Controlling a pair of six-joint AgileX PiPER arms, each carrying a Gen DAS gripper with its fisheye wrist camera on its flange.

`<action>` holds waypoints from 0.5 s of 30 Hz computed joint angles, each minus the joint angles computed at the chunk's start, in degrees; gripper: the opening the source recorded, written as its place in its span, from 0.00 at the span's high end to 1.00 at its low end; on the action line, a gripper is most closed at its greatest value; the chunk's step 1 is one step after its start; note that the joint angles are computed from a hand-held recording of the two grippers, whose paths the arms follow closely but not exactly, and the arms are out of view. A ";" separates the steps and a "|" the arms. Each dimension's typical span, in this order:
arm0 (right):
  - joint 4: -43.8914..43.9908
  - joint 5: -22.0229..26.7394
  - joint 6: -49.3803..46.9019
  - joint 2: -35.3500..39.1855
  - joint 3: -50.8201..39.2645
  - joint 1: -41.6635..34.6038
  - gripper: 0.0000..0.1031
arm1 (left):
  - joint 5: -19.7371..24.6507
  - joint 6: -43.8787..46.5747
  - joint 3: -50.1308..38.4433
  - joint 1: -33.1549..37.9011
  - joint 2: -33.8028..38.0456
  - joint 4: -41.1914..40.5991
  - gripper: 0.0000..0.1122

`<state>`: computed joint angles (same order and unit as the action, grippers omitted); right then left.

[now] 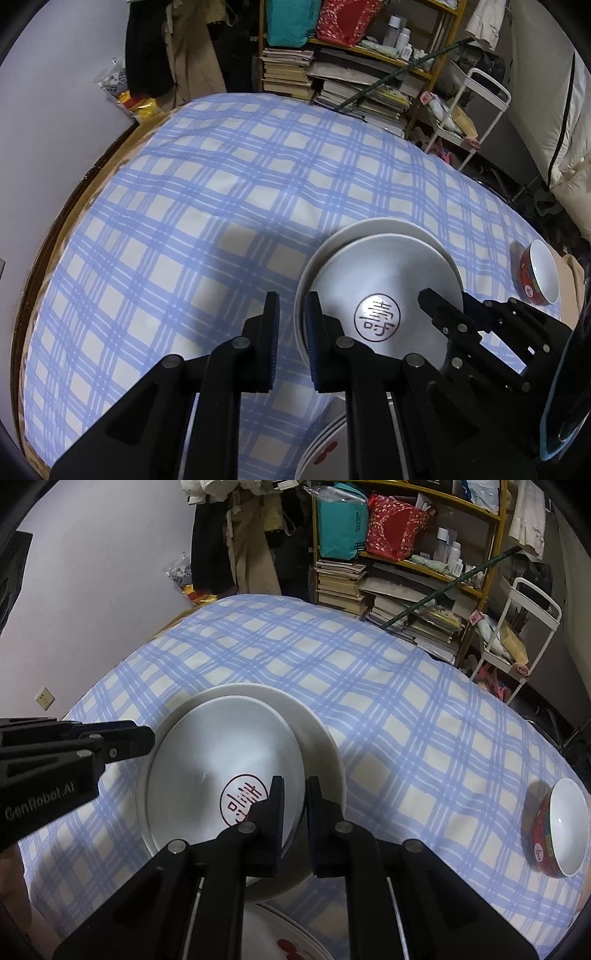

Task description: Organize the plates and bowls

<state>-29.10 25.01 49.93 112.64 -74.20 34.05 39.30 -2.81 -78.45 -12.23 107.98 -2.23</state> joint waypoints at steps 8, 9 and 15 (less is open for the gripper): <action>0.70 -3.30 1.82 -4.10 3.59 -2.01 0.83 | -1.02 -3.93 2.62 -1.22 -2.93 4.70 0.86; 0.17 -2.90 2.60 -4.64 3.75 -2.12 0.79 | -0.83 -4.23 2.85 -1.45 -3.36 4.96 0.85; -3.00 -0.35 7.56 -10.82 7.53 -4.15 0.47 | 0.81 -9.26 3.10 -5.46 -5.76 10.49 0.83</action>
<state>-32.10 24.66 57.49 101.83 -66.67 29.90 40.11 -12.07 -75.35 -17.69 102.22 8.26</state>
